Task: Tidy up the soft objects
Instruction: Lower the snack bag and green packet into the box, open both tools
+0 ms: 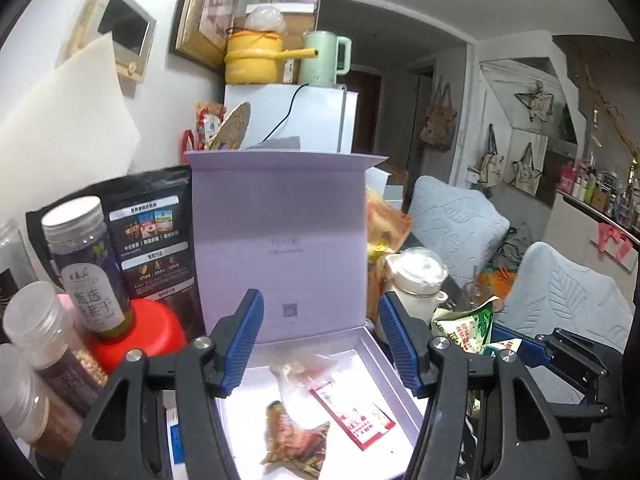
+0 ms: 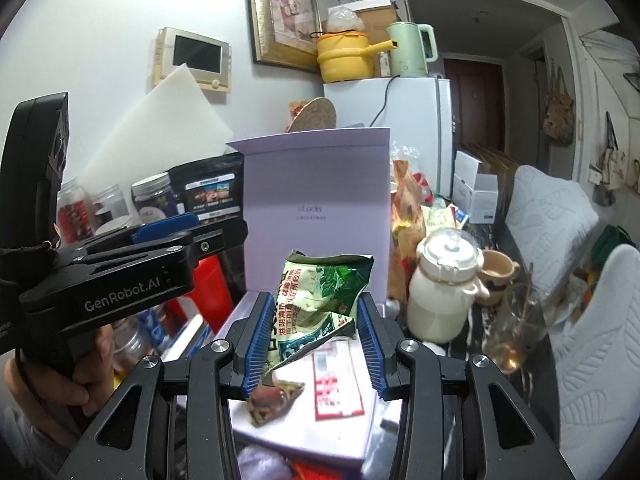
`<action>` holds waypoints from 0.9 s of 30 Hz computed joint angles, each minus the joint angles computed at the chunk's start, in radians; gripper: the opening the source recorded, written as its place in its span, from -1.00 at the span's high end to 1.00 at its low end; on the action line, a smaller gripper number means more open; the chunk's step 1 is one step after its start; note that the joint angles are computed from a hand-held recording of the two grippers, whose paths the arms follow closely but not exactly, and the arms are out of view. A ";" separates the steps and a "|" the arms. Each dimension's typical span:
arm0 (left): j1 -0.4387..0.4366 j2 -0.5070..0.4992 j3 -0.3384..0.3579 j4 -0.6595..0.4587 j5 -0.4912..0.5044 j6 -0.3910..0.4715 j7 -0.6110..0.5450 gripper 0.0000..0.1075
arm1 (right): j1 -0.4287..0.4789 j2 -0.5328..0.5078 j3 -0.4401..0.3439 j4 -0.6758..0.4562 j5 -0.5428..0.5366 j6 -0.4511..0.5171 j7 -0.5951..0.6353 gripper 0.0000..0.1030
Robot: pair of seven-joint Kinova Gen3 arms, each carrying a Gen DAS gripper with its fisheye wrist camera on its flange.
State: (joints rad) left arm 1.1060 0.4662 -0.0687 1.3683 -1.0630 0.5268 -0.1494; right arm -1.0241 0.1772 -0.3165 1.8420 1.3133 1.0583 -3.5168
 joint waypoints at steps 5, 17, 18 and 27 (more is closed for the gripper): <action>-0.043 0.034 0.019 -0.032 0.068 0.008 -0.079 -0.11 | 0.044 0.020 0.028 0.001 0.021 -0.078 -0.007 0.19; -0.062 0.093 0.002 -0.104 0.241 0.031 -0.254 -0.11 | 0.124 0.059 0.083 -0.003 -0.027 -0.259 0.038 0.19; -0.061 0.094 -0.002 -0.106 0.252 0.030 -0.262 -0.11 | 0.128 0.060 0.087 -0.003 -0.033 -0.273 0.043 0.18; -0.043 0.101 -0.026 -0.116 0.289 0.030 -0.300 -0.11 | 0.119 0.072 0.105 -0.013 -0.064 -0.274 0.067 0.17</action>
State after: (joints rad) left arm 1.0631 0.5675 -0.0945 1.2524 -0.7741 0.5573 -0.4499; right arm -0.9046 0.2490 -0.2115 1.8295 1.2495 0.7845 -3.4501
